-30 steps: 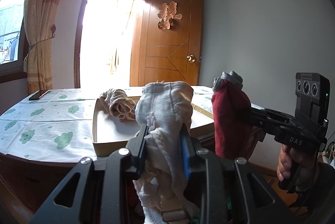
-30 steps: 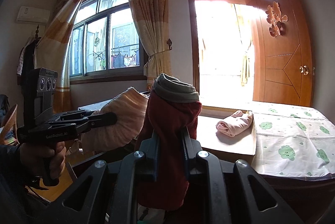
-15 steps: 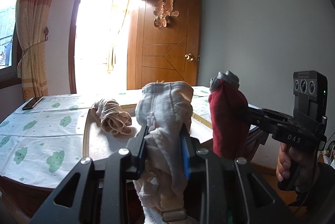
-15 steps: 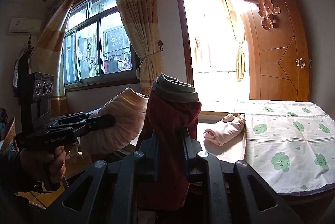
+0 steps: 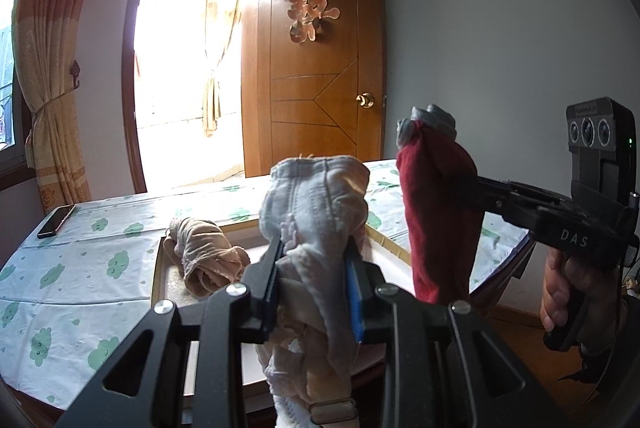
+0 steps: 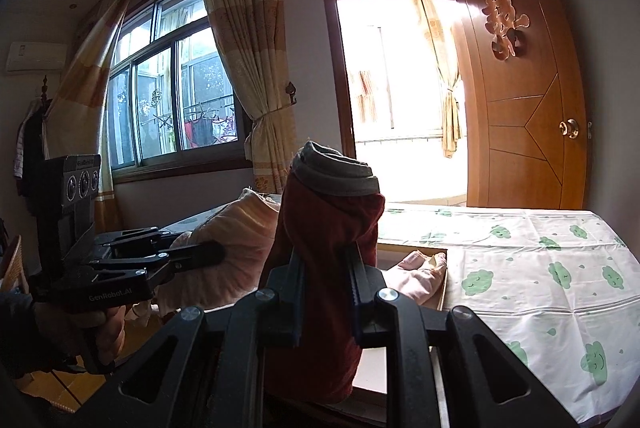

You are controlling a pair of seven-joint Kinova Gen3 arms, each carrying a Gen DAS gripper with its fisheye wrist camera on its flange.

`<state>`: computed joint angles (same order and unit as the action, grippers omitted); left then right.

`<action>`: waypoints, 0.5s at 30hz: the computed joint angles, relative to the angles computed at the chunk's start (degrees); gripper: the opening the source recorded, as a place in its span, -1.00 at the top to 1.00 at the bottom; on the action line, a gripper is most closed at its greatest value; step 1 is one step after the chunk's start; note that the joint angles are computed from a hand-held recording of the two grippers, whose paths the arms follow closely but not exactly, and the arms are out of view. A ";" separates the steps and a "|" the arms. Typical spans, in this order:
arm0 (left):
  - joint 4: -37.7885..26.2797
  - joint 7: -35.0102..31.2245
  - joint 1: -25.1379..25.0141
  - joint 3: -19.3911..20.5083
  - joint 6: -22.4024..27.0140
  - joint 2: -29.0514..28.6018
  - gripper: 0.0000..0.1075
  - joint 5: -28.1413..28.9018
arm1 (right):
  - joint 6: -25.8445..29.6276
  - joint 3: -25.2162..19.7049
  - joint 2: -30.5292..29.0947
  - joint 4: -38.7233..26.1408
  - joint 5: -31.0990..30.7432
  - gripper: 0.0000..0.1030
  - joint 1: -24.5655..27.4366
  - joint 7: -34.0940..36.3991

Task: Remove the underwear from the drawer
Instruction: 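Carry both underwear over the box lid and lower them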

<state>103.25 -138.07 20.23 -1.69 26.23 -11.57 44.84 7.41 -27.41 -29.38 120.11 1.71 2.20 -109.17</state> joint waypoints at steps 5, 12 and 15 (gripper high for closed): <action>-3.82 6.39 -2.33 3.75 0.79 2.61 0.51 -6.83 | 0.98 1.99 1.70 -1.37 0.07 0.63 -0.84 0.39; -8.75 16.15 -3.92 8.01 1.54 6.16 0.51 -17.38 | 3.36 1.60 4.23 -3.98 1.72 0.62 0.90 0.09; -10.74 20.42 -4.15 9.37 2.13 7.64 0.51 -21.50 | 4.45 1.44 5.40 -5.15 2.77 0.62 1.55 -0.32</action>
<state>92.51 -117.65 16.08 7.68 28.36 -3.93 23.34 11.86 -25.97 -23.98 114.97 4.48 3.75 -109.50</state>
